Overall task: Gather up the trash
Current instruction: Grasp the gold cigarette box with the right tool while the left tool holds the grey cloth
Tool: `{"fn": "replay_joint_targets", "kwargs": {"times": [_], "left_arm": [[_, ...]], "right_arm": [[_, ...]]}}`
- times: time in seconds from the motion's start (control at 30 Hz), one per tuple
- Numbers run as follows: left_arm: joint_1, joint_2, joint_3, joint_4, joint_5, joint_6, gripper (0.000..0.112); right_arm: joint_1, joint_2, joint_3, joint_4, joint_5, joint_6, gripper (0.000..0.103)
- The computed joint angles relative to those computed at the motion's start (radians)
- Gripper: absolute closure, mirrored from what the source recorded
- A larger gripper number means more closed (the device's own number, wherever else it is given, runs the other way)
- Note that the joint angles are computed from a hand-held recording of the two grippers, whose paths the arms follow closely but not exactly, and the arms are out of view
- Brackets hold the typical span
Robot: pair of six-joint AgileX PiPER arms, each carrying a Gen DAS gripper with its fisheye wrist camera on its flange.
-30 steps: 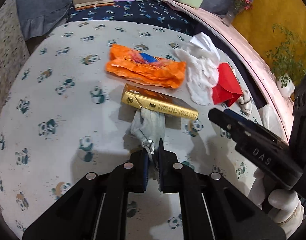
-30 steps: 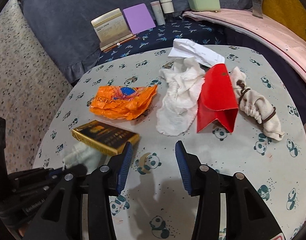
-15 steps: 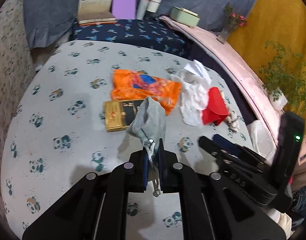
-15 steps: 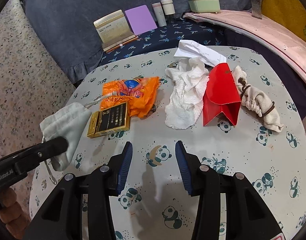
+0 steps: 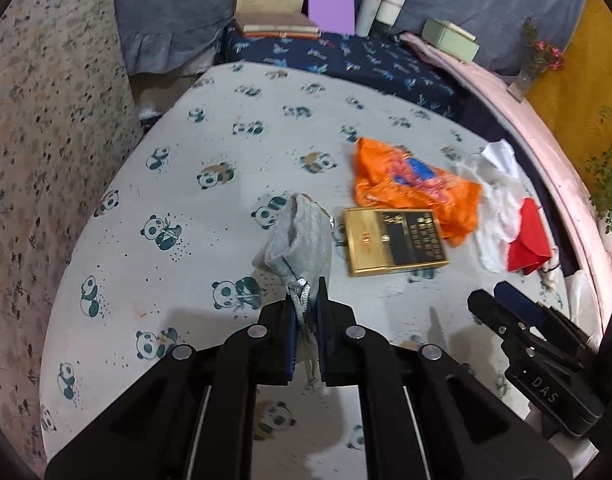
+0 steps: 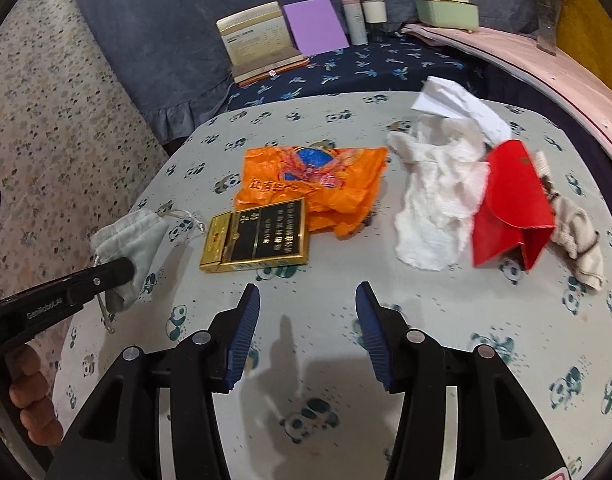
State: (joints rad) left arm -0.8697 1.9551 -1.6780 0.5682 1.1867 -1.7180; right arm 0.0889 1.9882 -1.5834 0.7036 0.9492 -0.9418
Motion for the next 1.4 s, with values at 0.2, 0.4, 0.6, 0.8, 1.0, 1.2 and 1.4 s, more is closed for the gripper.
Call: {"fn": "replay_joint_targets", "kwargs": {"times": [0.2, 0.4, 0.6, 0.8, 1.0, 1.2, 1.4], "left_arm": [[0.045, 0.017, 0.025, -0.046, -0.100, 0.058, 0.105], [0.072, 0.062, -0.010, -0.086, -0.181, 0.116, 0.105], [0.092, 0.092, -0.032, -0.134, -0.266, 0.169, 0.105], [0.066, 0.141, -0.117, -0.148, -0.241, 0.213, 0.105], [0.022, 0.191, -0.205, -0.171, -0.209, 0.254, 0.105], [-0.019, 0.242, -0.288, -0.185, -0.186, 0.278, 0.105], [-0.039, 0.235, -0.307, -0.149, -0.112, 0.241, 0.105]], "right_arm": [[0.049, 0.089, -0.129, -0.016, 0.025, 0.096, 0.054], [0.083, 0.199, -0.272, -0.056, 0.072, 0.184, 0.054], [0.081, 0.205, -0.251, -0.050, 0.069, 0.163, 0.057], [0.033, 0.143, -0.164, -0.026, 0.076, 0.119, 0.060], [-0.052, 0.043, -0.002, -0.003, 0.078, 0.046, 0.060], [-0.147, -0.044, 0.140, -0.018, 0.089, -0.031, 0.061], [-0.191, -0.070, 0.132, 0.000, 0.030, -0.069, 0.060]]}}
